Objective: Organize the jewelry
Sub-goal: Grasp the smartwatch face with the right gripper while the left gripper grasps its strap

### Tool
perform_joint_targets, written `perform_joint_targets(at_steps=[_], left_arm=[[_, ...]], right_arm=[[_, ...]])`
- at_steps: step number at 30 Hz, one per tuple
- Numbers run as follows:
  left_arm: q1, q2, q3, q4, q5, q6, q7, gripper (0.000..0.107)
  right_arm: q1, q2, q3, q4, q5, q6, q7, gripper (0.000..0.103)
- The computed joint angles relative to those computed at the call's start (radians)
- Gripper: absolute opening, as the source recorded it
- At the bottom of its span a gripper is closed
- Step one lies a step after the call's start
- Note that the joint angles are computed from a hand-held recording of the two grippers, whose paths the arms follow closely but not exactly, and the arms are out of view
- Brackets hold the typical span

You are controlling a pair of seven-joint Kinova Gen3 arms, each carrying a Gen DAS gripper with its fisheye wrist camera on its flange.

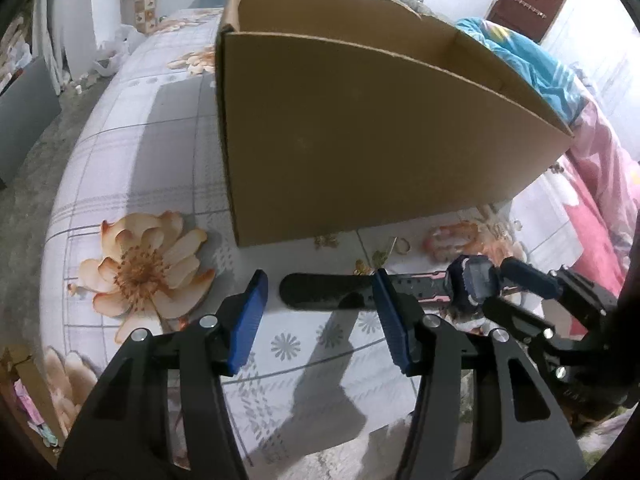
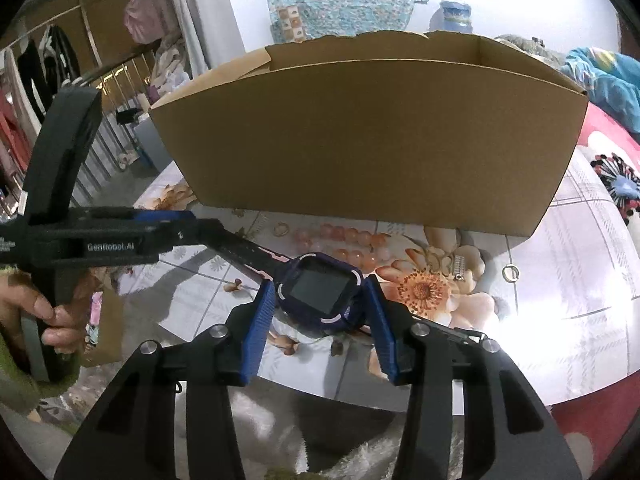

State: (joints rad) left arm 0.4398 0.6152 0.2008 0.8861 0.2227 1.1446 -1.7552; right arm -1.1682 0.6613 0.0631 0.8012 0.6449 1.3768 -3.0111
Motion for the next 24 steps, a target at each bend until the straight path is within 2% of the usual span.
perform_joint_targets(at_steps=[6,10,16,24], left_arm=[[-0.044,0.017,0.031,-0.005,0.073,0.003,-0.021,0.051],[-0.111,0.023,0.067,0.010,0.167,0.027,-0.060,0.051],[-0.161,-0.024,0.095,0.098,0.275,-0.009,-0.139,0.052],[-0.128,-0.050,0.081,0.110,0.277,-0.022,-0.173,0.052]], right_arm=[[-0.004,0.021,0.008,-0.040,-0.006,0.039,0.033,0.045],[-0.003,0.028,0.011,-0.051,-0.008,0.045,0.043,0.045],[-0.005,0.046,0.019,-0.083,-0.013,0.064,0.064,0.045],[-0.007,0.055,0.026,-0.100,-0.015,0.077,0.081,0.045]])
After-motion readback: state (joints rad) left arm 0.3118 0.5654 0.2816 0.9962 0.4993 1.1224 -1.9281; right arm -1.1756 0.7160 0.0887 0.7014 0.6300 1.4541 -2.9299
